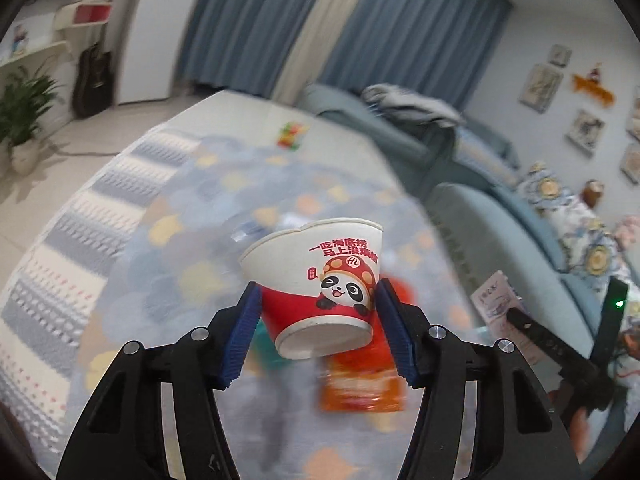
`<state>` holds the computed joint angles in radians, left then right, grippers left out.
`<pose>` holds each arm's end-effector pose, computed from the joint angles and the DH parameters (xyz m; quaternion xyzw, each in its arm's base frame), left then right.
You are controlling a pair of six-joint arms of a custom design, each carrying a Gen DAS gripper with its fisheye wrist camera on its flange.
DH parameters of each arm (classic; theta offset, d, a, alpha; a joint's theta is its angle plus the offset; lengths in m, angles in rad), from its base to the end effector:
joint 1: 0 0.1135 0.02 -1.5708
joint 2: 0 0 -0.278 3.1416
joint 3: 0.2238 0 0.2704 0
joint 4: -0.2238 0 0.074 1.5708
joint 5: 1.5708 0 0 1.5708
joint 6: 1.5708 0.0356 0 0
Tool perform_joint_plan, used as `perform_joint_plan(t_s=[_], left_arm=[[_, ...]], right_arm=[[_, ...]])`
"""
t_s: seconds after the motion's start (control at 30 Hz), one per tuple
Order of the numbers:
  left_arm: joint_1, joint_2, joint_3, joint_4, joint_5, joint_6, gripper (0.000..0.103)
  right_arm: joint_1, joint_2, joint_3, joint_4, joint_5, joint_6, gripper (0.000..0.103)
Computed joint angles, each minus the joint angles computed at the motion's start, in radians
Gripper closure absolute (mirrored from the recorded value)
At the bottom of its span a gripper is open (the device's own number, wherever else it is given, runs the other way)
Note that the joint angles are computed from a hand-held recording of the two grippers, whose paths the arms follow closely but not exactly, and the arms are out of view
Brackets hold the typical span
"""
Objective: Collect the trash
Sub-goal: 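Carry both items to the blue basket and open both tools to drop them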
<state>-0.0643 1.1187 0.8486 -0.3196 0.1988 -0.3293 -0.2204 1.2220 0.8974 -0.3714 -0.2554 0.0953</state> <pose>0.2582 -0.0237 0.2905 -0.0696 0.8762 -0.1775 0.4426 0.2725 -0.0518 0.2780 0.0880 0.8958 0.0889 0.4265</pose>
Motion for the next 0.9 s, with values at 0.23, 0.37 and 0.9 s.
perform_joint_plan(t_s=[0.23, 0.37, 0.9], left_arm=[[-0.335, 0.063, 0.14, 0.029, -0.151, -0.013, 0.047], [-0.5, 0.197, 0.259, 0.053, -0.229, 0.019, 0.047], [-0.74, 0.721, 0.589, 0.104, -0.168, 0.089, 0.046]], right_arm=[[-0.289, -0.047, 0.025, 0.015, -0.085, -0.005, 0.069], [-0.451, 0.026, 0.051, 0.026, -0.158, 0.003, 0.069], [-0.665, 0.379, 0.086, 0.094, -0.149, 0.016, 0.069]])
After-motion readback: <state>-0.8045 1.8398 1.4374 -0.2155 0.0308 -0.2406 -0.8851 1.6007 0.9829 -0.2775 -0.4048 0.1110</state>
